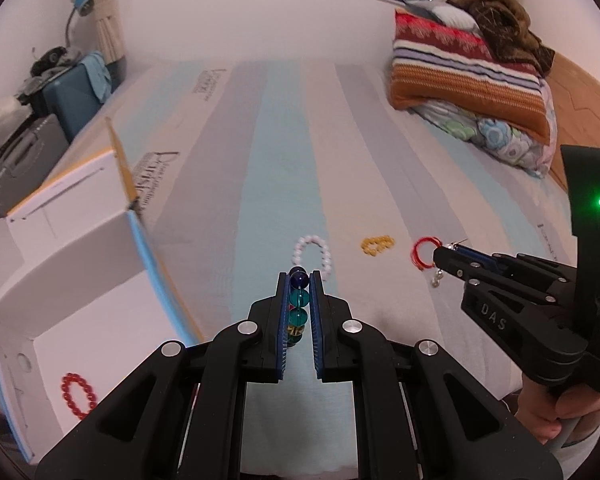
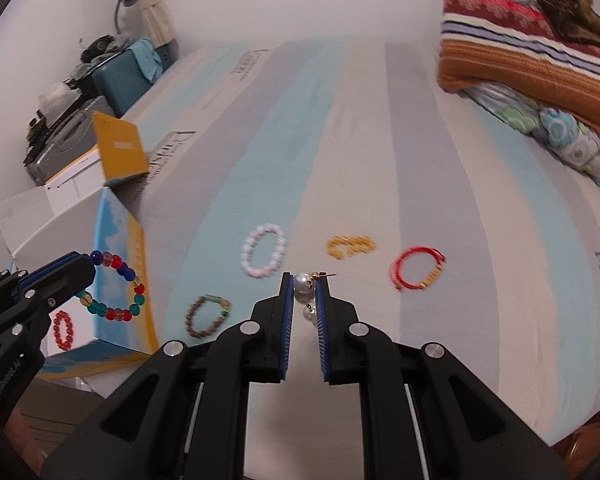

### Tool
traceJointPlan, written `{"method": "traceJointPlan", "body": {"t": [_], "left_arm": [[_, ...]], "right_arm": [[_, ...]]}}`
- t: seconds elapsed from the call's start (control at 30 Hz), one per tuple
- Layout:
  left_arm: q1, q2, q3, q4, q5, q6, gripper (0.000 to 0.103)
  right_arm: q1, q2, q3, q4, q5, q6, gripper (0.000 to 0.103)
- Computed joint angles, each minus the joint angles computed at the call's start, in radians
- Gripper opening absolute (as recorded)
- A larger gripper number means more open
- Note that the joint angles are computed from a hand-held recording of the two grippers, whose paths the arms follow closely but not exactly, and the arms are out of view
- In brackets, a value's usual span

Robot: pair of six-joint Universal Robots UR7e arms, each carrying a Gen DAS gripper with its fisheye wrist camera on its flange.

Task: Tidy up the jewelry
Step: 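Lift both held items and carry them over into the white cardboard box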

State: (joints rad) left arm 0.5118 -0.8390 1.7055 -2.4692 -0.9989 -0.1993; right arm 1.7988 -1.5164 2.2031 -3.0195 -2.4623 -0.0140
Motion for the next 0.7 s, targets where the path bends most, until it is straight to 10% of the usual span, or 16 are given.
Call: {"method": "traceJointPlan", "body": {"t": [0.7], "left_arm": [[0.072,-0.246,0.118,0.067,0.153,-0.067,0.009]], "right_arm": [[0.183,0.281,-0.181,-0.014,0.036,-0.036,0.011]]}}
